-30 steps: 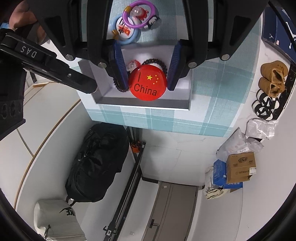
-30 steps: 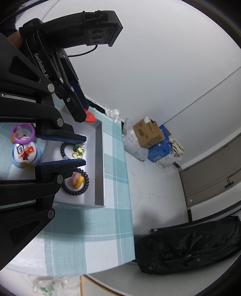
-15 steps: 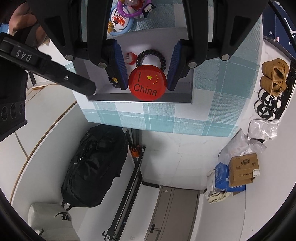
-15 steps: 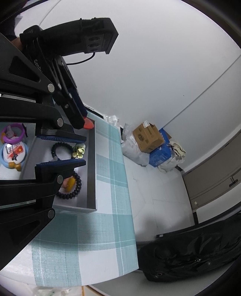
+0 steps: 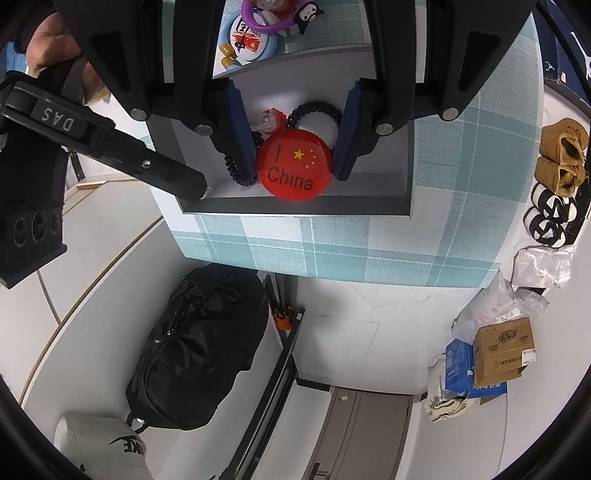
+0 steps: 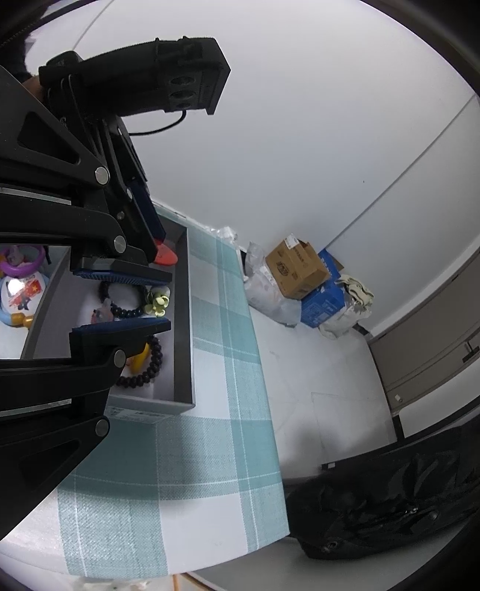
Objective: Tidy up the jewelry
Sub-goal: 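Lower the disc and charm into the box and open both tools, then withdraw both tools from the box and move the left tool toward the purple ring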
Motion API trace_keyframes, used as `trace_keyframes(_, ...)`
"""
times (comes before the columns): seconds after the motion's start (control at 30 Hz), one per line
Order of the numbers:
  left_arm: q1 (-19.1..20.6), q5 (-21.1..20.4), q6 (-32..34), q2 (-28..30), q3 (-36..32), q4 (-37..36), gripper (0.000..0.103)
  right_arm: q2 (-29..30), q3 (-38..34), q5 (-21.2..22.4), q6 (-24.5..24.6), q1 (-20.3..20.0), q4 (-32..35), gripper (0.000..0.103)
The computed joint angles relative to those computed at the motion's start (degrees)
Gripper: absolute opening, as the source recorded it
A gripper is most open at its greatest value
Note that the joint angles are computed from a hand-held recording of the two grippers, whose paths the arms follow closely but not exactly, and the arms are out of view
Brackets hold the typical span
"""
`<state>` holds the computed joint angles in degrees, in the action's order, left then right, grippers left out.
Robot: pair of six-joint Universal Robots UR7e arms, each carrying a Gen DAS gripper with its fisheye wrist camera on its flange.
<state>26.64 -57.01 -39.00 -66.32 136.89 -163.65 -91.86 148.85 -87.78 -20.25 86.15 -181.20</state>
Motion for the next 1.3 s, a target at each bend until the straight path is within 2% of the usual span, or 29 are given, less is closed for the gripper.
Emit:
trace_keyframes(0.17, 0.08, -0.37, -0.74, 0.01, -0.47, 1.34, 0.038, 0.01, 0.03, -1.38, 1.15, 0.01, -0.72, 0.020)
trace_keyframes(0.23, 0.32, -0.78, -1.18, -0.10, -0.59, 1.86, 0.041, -0.29, 0.01, -1.92, 1.42, 0.09, -0.66, 0.034)
trace_keyframes(0.27, 0.42, -1.21, -1.06, -0.26, -0.27, 0.93, 0.046, -0.56, 0.13, -1.78, 1.44, -0.07, -0.74, 0.037)
trace_keyframes(0.33, 0.15, -0.77, -1.48, -0.47, 0.09, 0.26, 0.052, -1.67, 0.64, 0.13, 1.18, -1.00, -0.54, 0.049)
trace_keyframes(0.4, -0.30, -0.28, -1.08, -0.55, 0.32, -0.29, 0.054, -2.13, 1.18, 0.46, 0.75, -0.97, -1.71, 0.054)
trace_keyframes(0.63, -2.41, 1.90, -0.85, -0.53, 0.47, 1.17, 0.055, -2.62, 2.63, -0.23, 0.20, -0.72, -5.63, 0.064)
trace_keyframes(0.77, -3.72, 2.89, -0.61, -0.91, 0.85, 1.64, 0.056, -3.08, 3.18, -1.45, 0.25, -0.41, -6.19, 0.065)
trace_keyframes(0.83, -4.88, 4.08, -0.34, -1.15, 1.28, 1.88, 0.060, -3.28, 3.61, -1.76, 0.04, -0.25, -6.91, 0.067)
trace_keyframes(0.9, -5.77, 5.29, -0.74, -1.40, 1.84, 1.84, 0.071, -3.45, 4.25, -2.24, -0.22, -0.03, -8.18, 0.070)
trace_keyframes(1.3, -10.09, 8.67, -6.00, -4.29, 4.52, 5.20, 0.072, -6.66, 8.33, -5.87, -1.93, 1.88, -11.25, 0.080)
